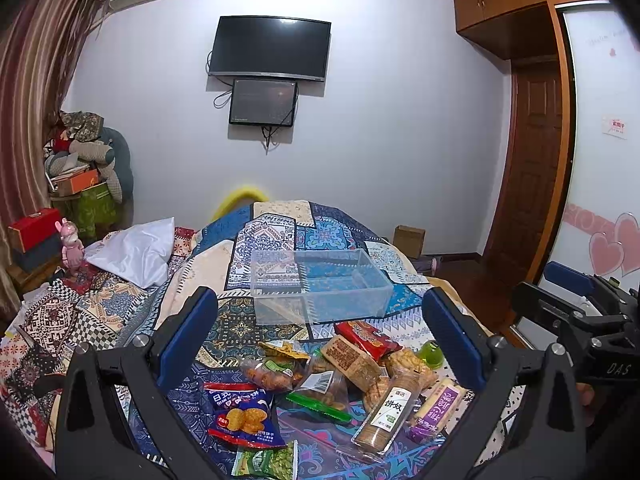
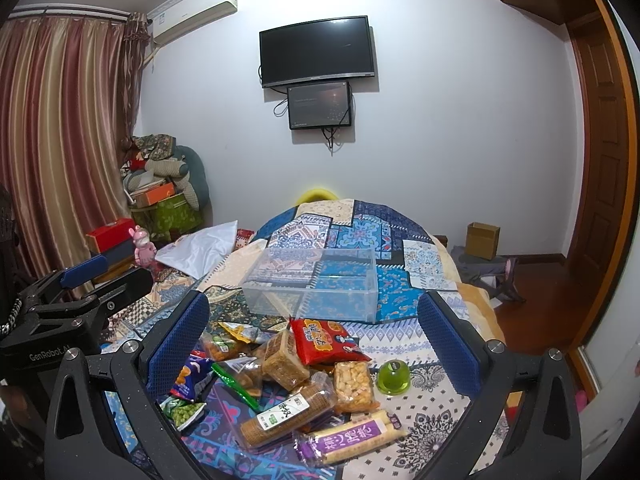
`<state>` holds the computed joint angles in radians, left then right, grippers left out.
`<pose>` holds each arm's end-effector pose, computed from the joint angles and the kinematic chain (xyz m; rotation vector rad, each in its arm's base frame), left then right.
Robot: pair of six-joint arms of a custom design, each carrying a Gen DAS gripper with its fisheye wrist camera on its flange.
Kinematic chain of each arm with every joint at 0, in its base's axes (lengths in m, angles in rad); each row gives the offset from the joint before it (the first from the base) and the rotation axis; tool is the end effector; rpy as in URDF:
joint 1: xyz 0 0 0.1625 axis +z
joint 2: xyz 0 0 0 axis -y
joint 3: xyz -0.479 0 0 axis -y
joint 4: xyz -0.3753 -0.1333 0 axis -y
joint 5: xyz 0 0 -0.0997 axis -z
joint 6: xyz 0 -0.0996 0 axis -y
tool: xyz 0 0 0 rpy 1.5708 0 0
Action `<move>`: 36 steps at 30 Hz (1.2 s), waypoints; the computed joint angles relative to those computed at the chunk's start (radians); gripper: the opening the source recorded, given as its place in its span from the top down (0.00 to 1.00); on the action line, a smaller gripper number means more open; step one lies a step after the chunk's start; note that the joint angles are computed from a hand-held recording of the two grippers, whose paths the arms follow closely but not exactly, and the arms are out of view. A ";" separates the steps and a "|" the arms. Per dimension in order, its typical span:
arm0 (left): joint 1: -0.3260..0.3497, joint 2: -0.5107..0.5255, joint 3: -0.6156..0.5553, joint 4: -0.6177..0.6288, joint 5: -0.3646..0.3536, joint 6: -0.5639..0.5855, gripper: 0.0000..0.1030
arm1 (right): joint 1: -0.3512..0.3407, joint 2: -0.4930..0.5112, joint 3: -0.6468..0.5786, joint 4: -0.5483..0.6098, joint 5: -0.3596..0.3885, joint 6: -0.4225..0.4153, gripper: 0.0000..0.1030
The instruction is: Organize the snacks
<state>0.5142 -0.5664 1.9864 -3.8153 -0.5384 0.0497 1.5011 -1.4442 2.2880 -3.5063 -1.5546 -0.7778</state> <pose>-0.3850 -0.4688 0.0870 0.6895 2.1534 -1.4415 0.1036 -0.4526 0.3998 0.8361 -2.2283 1.3257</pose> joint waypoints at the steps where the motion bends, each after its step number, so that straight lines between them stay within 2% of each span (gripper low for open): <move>1: 0.000 0.000 0.000 0.000 0.000 0.000 0.00 | 0.000 0.000 -0.001 0.002 0.000 0.000 0.00; 23: 0.016 -0.001 -0.001 0.005 -0.026 0.012 0.00 | -0.005 0.017 -0.017 0.024 -0.019 0.007 0.00; 26: 0.035 -0.008 -0.002 0.046 -0.029 -0.024 0.01 | -0.016 0.029 -0.033 0.050 -0.036 0.010 0.00; 28: 0.053 -0.015 -0.004 0.092 -0.033 -0.058 0.05 | -0.021 0.039 -0.047 0.064 -0.056 0.014 0.00; 30: 0.071 -0.017 -0.010 0.145 -0.030 -0.089 0.13 | -0.028 0.048 -0.068 0.097 -0.081 0.024 0.00; 32: 0.095 -0.022 -0.019 0.215 -0.026 -0.123 0.17 | -0.037 0.054 -0.084 0.124 -0.092 0.032 0.04; 36: 0.139 -0.026 -0.034 0.315 -0.028 -0.169 0.19 | -0.057 0.078 -0.132 0.191 -0.129 0.042 0.07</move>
